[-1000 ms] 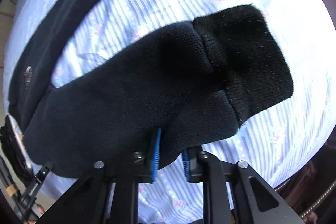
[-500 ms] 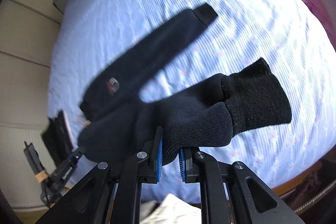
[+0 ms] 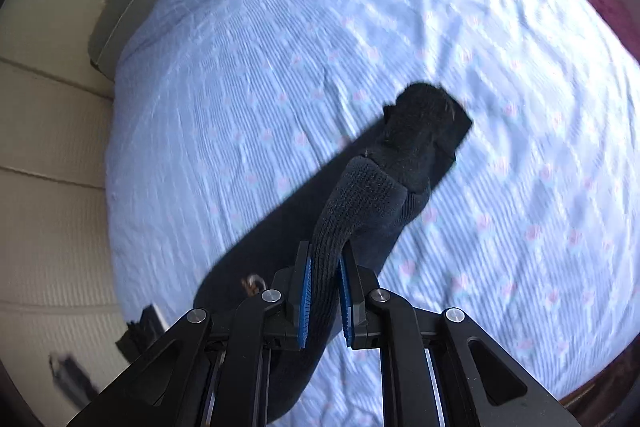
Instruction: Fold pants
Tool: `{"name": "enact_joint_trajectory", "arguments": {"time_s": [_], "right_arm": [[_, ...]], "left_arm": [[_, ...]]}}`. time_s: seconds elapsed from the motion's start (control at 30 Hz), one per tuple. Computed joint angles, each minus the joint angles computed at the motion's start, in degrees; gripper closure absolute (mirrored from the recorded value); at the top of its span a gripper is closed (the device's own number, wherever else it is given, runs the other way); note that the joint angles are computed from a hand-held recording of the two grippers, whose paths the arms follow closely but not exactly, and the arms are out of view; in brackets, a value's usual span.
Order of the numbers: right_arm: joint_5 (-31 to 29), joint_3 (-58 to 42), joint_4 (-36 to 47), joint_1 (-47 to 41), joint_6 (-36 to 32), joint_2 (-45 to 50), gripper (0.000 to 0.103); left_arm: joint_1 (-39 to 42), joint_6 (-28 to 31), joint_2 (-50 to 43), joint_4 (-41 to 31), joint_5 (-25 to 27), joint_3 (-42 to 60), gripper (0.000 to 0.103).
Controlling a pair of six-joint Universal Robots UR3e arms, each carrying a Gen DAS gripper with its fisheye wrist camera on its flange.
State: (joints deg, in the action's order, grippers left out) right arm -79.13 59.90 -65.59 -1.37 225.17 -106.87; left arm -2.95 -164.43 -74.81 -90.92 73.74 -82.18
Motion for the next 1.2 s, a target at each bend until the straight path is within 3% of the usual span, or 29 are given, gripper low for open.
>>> {"name": "enact_joint_trajectory", "arguments": {"time_s": [0.07, 0.13, 0.2, 0.33, 0.53, 0.63, 0.73, 0.77, 0.87, 0.93, 1.03, 1.1, 1.2], "right_arm": [[-1.7, -4.3, -0.9, 1.6, 0.0, 4.2, 0.089], [-2.1, -6.4, -1.3, 1.8, -0.1, 6.6, 0.089], [-3.4, -9.2, -0.6, 2.8, 0.0, 9.0, 0.089], [-5.3, -12.3, 0.3, 5.2, 0.2, 11.0, 0.089], [-10.3, -15.1, 2.7, 5.1, 0.5, 10.2, 0.093], [-12.5, -16.6, 4.9, 6.0, -0.7, 10.8, 0.093], [-10.8, -11.6, 6.4, 6.2, -1.3, 7.7, 0.091], [-7.1, -6.8, 5.6, 4.6, -2.2, 4.5, 0.087], [-1.5, 2.9, 4.5, 3.8, -2.2, -1.1, 0.061], [-0.9, 6.9, 2.1, 5.6, -0.9, -2.3, 0.059], [-0.3, 5.8, 1.0, 8.7, -1.0, 1.8, 0.059], [-2.4, 0.5, 0.9, 11.9, -1.2, 7.6, 0.039], [-7.0, -7.8, 1.4, 16.1, -1.5, 16.5, 0.033]], "left_arm": [[0.1, 4.6, 3.6, -3.8, -2.4, -1.5, 0.051], [-1.1, 7.7, 6.4, -7.0, -3.2, -2.7, 0.045], [-3.1, 8.6, 8.6, -7.0, -2.9, -4.6, 0.033], [-8.2, 6.7, 9.8, 0.1, 2.1, -10.3, 0.030], [-6.0, 12.2, 6.7, -6.0, -2.0, -9.4, 0.024], [-8.0, 10.4, 4.3, -6.0, -0.4, -11.2, 0.025], [-9.2, 10.2, 6.1, -4.7, 1.0, -14.6, 0.025], [-9.4, 11.0, 7.0, -5.1, 0.8, -15.5, 0.024], [-11.8, 11.3, 9.6, -2.5, 2.5, -19.9, 0.020], [-15.5, 10.0, 9.5, 2.1, 6.2, -23.1, 0.020], [-16.9, 10.6, 9.9, 3.5, 7.8, -24.5, 0.020], [-15.2, 12.1, 11.5, 2.2, 6.9, -24.7, 0.020], [-12.0, 14.4, 13.8, 0.6, 6.1, -25.6, 0.020]]}}
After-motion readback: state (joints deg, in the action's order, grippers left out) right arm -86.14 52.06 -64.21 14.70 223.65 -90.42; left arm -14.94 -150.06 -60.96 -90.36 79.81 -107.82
